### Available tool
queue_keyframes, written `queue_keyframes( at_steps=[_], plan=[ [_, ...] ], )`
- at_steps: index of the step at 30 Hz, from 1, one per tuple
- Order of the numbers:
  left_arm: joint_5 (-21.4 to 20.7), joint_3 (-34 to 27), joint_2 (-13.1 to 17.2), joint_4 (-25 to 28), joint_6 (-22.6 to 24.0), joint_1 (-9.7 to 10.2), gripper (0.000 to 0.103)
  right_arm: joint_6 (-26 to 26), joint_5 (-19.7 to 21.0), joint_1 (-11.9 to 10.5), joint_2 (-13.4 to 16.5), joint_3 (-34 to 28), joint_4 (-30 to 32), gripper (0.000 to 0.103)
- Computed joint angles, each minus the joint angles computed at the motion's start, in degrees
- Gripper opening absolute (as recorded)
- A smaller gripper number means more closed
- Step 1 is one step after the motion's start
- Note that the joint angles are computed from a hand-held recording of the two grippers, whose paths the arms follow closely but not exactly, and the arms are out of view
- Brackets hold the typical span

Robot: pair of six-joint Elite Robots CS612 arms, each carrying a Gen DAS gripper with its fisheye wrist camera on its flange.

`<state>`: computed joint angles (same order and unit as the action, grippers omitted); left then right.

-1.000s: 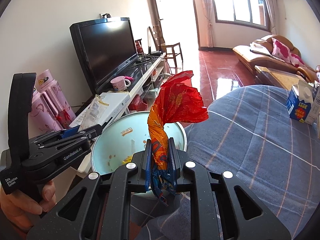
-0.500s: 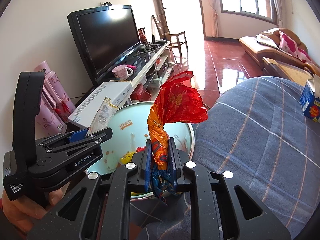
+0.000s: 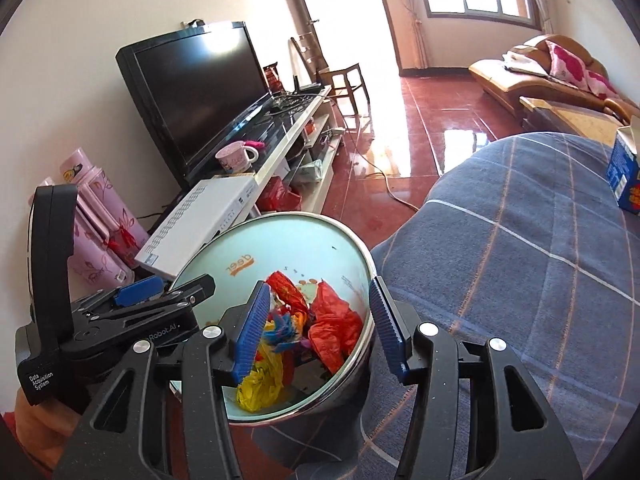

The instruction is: Collect trash

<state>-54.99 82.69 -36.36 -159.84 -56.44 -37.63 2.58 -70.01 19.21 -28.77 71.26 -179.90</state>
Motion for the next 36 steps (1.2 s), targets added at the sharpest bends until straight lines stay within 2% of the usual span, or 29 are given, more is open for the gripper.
queue_keyframes(
  at_steps=[1,3,5,8,13,19,25,36],
  plan=[
    [1.4,0.4,-0.3,0.2,-0.5,-0.36,0.086,0.6,-0.2,0.0,-0.2,0.5,-1.4,0.053],
    [3.6,1.7,-1.1,-0.5,-1.4,-1.12,0.091,1.3,-0.9,0.0,-0.7,1.8,-4.3,0.071],
    [5.7,3.1,-1.9,-1.1,-2.6,-1.81,0.092,2.8,-1.9,0.1,-1.2,3.2,-8.0,0.08],
    [9.1,5.2,-3.1,-2.6,-3.9,-3.1,0.095,4.3,-2.0,-0.1,-1.9,5.3,-12.5,0.085],
    [15.1,7.8,-5.0,-5.0,-3.0,-5.35,0.097,5.5,-2.4,-0.4,-4.1,9.0,-17.9,0.089],
    [21.4,10.0,-6.4,-9.6,-0.4,-7.7,0.097,5.7,-4.7,-0.4,-6.8,14.0,-26.6,0.092],
    [25.8,11.3,-7.0,-13.0,2.9,-9.51,0.097,6.3,-6.9,-0.3,-8.4,17.2,-32.7,0.093],
    [26.2,11.7,-7.2,-16.6,5.0,-10.16,0.097,8.5,-9.8,-0.3,-9.2,19.2,-36.8,0.094]
  ],
)
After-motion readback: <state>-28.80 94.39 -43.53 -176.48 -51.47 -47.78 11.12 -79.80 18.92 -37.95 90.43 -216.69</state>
